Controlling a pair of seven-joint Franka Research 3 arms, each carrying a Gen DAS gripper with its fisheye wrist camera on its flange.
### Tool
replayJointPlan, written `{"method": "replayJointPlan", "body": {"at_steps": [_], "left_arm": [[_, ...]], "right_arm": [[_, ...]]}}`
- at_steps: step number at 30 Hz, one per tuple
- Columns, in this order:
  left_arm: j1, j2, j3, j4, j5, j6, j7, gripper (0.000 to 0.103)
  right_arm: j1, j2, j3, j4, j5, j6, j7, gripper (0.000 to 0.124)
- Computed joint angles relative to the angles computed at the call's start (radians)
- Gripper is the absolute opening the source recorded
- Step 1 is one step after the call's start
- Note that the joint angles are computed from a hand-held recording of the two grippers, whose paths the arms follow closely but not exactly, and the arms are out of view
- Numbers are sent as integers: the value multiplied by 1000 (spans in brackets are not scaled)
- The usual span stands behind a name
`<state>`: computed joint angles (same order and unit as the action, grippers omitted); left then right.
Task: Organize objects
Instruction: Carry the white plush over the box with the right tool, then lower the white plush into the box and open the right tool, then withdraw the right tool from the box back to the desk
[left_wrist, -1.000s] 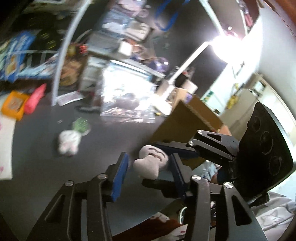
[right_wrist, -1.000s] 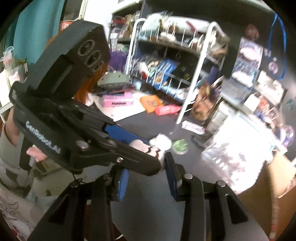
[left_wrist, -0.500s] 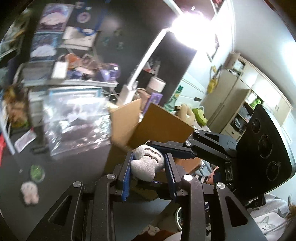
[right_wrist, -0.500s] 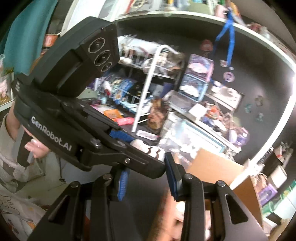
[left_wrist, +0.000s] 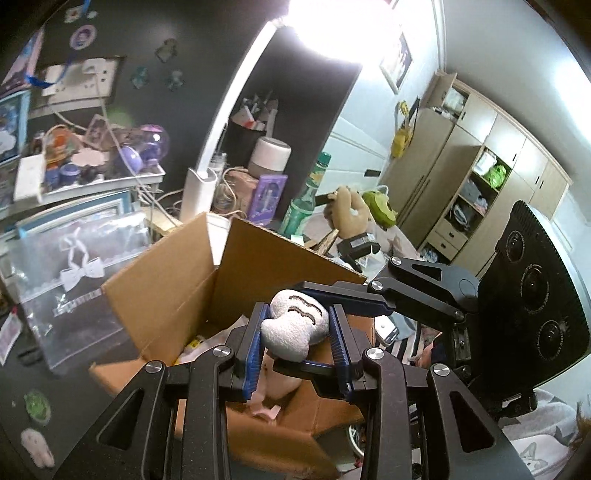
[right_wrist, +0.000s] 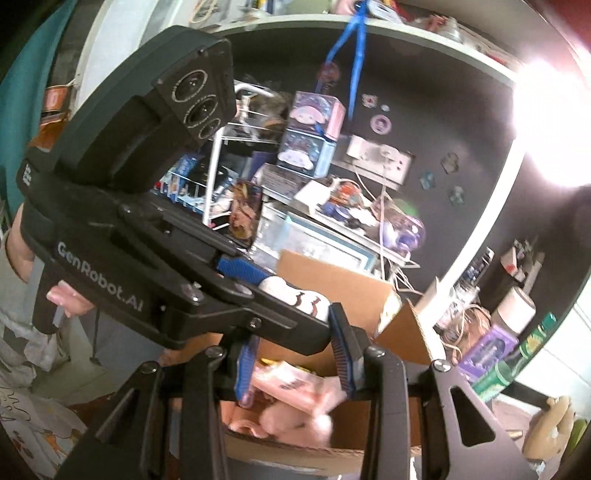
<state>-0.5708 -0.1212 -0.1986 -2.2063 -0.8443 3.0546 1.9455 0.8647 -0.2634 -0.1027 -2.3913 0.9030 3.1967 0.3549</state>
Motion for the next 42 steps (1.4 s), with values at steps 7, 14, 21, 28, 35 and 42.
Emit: {"method": "replayJointPlan", "body": {"at_steps": [7,14,21,28,35,42], "left_arm": [[51,60,-41,58,83,-35,-69,28],[114,69,-80,48,325,-34,-301,55],[132,65,-81,38,460,-32,-415,68],[151,8,-71,-21,672,-9,-595,78],[211,-67,-91,-92,929,-3,-826,89],[239,-140,-99,-157,1070,-7,-955,91]], "right_arm": [[-90,20,38,4,-47,-23,55,35],[-59,38,1,21,25,15,2,60],[-48,44,-16,30,33,17,-5,67],[-81,42,12,20,-4,24,28,71],[-80,29,16,-7,-89,48,105,100],[-166,15,108,-36,-210,60,225,103]]}}
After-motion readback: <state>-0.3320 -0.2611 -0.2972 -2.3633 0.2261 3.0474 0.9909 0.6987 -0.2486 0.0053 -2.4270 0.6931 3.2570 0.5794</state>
